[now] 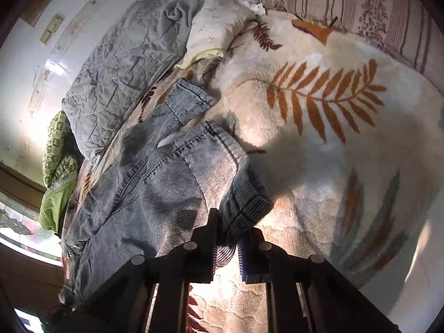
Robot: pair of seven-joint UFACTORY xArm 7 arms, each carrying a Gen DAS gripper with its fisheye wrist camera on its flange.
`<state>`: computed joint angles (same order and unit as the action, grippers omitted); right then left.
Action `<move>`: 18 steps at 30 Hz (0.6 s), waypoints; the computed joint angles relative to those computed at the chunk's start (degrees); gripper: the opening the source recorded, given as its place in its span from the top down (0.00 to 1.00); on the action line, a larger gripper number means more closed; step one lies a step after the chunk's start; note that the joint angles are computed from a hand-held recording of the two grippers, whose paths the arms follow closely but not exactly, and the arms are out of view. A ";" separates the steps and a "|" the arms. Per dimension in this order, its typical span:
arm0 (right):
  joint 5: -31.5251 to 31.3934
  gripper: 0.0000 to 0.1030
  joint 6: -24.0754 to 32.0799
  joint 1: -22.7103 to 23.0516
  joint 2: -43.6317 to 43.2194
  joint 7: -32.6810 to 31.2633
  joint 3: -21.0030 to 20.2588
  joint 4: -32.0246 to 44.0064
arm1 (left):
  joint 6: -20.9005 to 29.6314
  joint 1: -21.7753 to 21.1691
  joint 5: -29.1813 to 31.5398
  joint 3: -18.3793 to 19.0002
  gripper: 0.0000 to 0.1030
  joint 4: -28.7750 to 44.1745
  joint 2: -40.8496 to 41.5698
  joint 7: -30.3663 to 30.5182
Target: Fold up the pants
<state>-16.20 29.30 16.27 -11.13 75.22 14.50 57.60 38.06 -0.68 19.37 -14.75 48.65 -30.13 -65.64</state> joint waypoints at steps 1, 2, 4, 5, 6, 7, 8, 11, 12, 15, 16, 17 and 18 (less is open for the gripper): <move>-2.96 0.88 2.87 -0.43 -0.48 0.38 0.99 1.25 | 1.31 0.78 1.66 -1.69 0.88 0.08 -0.82 -1.22; -5.38 0.88 5.55 -0.64 -0.70 0.73 1.74 2.28 | 3.11 0.74 2.12 -2.44 0.88 -0.05 -1.03 -1.52; -4.01 0.86 10.49 0.06 0.38 -2.88 1.45 3.72 | 6.58 -0.99 -1.15 -0.82 0.86 -0.12 1.59 -0.55; 0.27 0.82 12.24 0.55 1.40 -6.92 0.53 3.68 | 7.41 -2.71 -4.43 1.61 0.85 -0.14 3.58 1.79; 4.96 0.74 14.18 3.36 2.86 -9.71 -2.80 3.96 | 8.34 -3.58 -6.65 3.15 0.79 -0.30 4.48 2.88; 7.25 0.70 13.72 3.76 2.56 -10.24 -3.79 3.24 | 7.77 -3.72 -7.21 3.76 0.77 -1.04 3.82 2.75; 7.14 0.59 13.30 1.93 1.38 -10.22 -2.39 2.86 | 6.72 -3.64 -7.04 3.92 0.76 -1.65 2.59 2.51; -1.87 0.19 15.97 -2.76 -2.21 -1.15 2.43 2.61 | 6.89 -1.74 -1.90 1.52 0.63 0.66 0.97 1.90; -2.93 0.19 12.71 -0.41 -3.84 0.77 -0.21 0.86 | 6.69 -1.11 -0.10 0.56 0.53 1.51 0.59 1.45; 2.70 0.19 -0.92 0.32 -5.94 -2.57 -2.42 -3.16 | 3.96 0.74 5.65 -2.06 0.32 3.52 0.67 0.07; 4.68 0.19 -3.58 0.99 -4.30 -5.05 -2.60 -2.05 | 3.17 0.85 7.00 -2.54 0.29 4.48 1.70 0.66; 6.81 0.19 -5.85 1.76 -2.78 -7.97 -3.03 -1.40 | 2.86 0.52 7.56 -2.70 0.28 5.58 3.21 1.65; 8.53 0.19 -7.03 2.13 -1.36 -9.91 -3.16 -0.94 | 2.86 -0.30 7.22 -2.29 0.28 6.37 4.82 3.11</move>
